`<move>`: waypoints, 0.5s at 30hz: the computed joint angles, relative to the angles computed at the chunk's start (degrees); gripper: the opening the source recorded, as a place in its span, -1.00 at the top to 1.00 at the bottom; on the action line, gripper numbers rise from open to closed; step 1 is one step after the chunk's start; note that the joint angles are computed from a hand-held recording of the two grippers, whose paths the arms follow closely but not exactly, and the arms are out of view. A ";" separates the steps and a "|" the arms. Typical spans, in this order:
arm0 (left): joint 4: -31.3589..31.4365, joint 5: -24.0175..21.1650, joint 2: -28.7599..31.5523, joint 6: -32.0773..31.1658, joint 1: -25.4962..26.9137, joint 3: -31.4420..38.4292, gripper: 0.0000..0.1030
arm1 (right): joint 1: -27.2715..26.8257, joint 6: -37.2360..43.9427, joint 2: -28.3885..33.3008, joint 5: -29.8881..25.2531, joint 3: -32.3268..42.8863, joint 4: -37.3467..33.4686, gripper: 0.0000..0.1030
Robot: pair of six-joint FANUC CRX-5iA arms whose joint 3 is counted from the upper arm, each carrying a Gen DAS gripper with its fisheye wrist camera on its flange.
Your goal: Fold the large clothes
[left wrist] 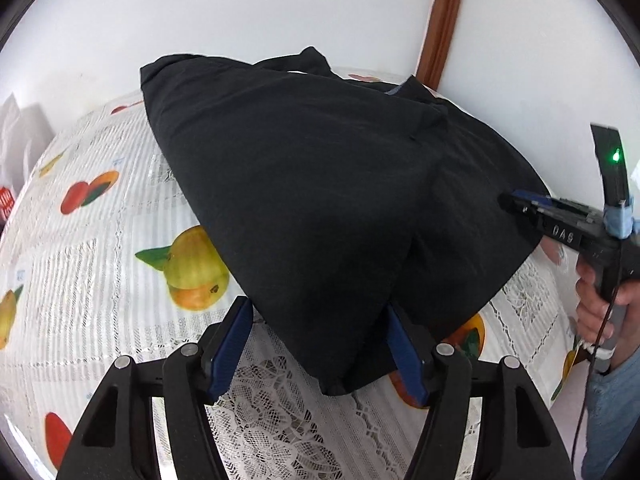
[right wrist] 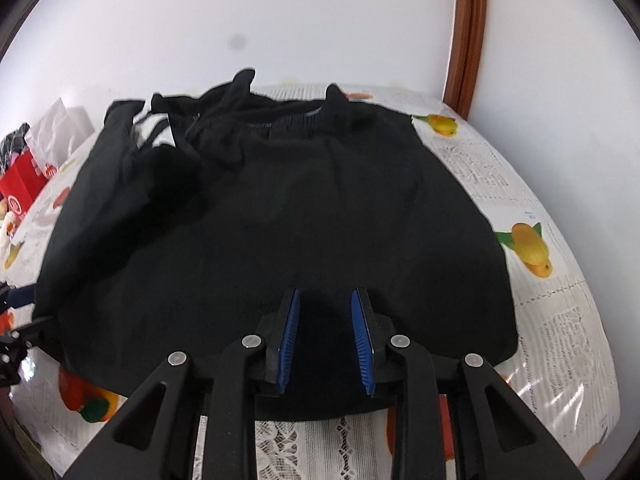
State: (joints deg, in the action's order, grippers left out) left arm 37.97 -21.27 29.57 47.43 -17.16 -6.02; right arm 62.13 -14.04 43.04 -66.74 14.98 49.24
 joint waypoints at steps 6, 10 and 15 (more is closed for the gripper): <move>5.44 2.07 -0.60 -3.94 0.00 -2.61 0.13 | -0.18 2.42 2.72 -2.50 4.17 -1.26 0.48; 11.87 2.39 -1.39 -7.85 0.34 -4.97 0.56 | -0.16 1.24 3.30 -2.46 4.88 -1.52 0.48; 14.41 1.76 -1.90 -8.64 1.57 -5.84 0.82 | -0.57 1.19 2.98 0.10 4.64 -1.77 0.49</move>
